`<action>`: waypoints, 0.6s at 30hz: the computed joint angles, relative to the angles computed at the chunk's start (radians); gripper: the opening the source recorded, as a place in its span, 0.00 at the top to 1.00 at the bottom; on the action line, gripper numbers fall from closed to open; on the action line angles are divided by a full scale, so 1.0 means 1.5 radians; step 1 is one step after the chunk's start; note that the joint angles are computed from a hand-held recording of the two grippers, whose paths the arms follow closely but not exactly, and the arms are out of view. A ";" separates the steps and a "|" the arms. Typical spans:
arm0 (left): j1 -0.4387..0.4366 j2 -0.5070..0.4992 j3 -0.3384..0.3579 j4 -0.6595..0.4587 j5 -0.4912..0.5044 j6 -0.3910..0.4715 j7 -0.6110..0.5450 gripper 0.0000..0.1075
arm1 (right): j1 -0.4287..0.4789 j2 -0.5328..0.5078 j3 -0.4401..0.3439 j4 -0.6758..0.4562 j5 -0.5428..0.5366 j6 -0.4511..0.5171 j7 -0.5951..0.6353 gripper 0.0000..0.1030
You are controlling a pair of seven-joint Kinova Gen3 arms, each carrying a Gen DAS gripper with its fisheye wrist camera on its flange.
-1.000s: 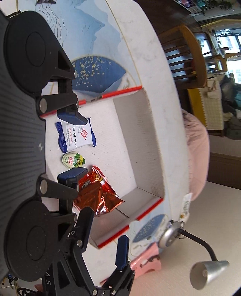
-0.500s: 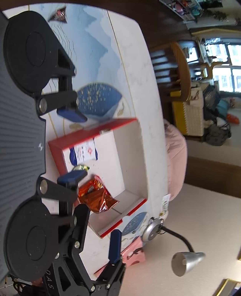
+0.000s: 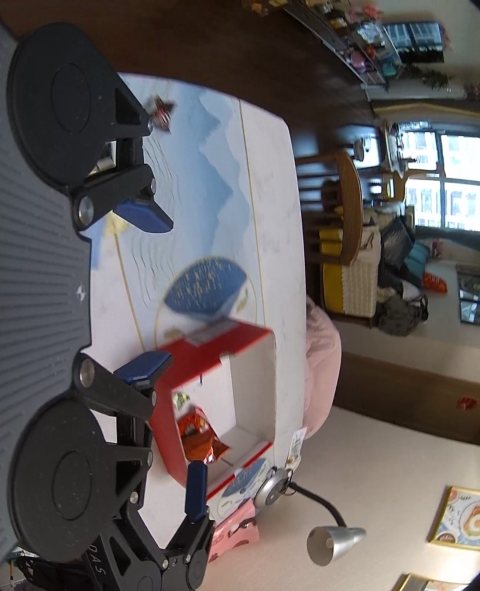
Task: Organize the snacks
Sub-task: 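Withdraw both tools from the box back toward the remaining snacks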
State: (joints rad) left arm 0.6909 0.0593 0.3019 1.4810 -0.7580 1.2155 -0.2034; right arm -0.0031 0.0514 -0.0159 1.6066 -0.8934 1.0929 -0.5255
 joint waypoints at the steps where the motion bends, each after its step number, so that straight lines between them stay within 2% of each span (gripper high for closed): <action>1: 0.003 -0.012 0.001 0.016 -0.002 0.004 0.011 0.33 | -0.005 -0.004 -0.005 0.007 0.003 -0.001 0.000 0.00; 3: 0.001 -0.035 0.009 0.048 -0.006 0.009 0.034 0.28 | -0.018 -0.013 -0.012 0.023 0.010 -0.010 -0.002 0.00; 9: -0.028 -0.085 0.053 0.131 0.000 0.036 0.105 0.28 | -0.061 -0.029 -0.025 0.057 0.038 -0.032 -0.024 0.00; 18: -0.071 -0.129 0.093 0.232 0.083 0.021 0.154 0.28 | -0.109 -0.037 -0.037 0.091 0.091 -0.077 -0.067 0.00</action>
